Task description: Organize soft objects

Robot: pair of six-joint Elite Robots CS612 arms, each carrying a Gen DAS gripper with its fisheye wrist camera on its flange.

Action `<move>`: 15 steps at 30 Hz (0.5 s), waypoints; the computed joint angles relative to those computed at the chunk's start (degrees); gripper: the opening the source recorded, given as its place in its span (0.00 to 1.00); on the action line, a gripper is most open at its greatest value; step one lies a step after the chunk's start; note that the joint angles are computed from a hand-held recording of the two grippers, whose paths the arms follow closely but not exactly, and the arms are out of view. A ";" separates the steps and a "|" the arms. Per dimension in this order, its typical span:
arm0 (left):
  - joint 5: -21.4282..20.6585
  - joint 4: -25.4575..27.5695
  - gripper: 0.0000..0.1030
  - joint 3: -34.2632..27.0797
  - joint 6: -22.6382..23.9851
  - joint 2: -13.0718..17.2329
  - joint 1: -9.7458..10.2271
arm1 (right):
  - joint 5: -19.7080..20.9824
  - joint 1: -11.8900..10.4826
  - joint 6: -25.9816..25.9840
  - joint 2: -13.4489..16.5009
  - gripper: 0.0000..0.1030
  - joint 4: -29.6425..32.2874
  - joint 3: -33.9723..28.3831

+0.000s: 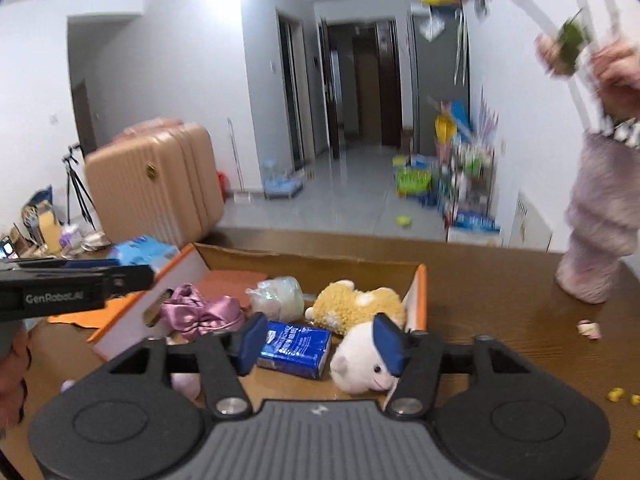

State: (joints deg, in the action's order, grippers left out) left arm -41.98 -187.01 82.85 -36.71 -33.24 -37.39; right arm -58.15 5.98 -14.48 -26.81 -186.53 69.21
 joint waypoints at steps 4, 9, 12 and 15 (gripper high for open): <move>9.98 -7.64 0.78 8.17 -1.42 -0.57 -4.94 | 2.97 -2.32 1.23 -3.09 0.70 -10.58 10.28; 17.35 -4.31 0.92 16.37 -14.25 -1.46 -10.67 | 9.69 -5.25 2.03 -3.17 0.83 -24.65 20.14; 16.45 4.21 0.93 20.46 -27.46 -3.66 -12.59 | 13.05 -6.75 -0.10 -2.29 0.83 -27.77 23.86; 18.34 10.02 0.93 22.71 -36.16 -4.60 -14.37 | 12.88 -7.61 1.34 -1.97 0.83 -28.77 26.86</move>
State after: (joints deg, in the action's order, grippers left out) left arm -23.64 -177.00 105.56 -72.86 -37.84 -51.76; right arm -45.27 -1.63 -13.14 -28.78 -215.30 96.07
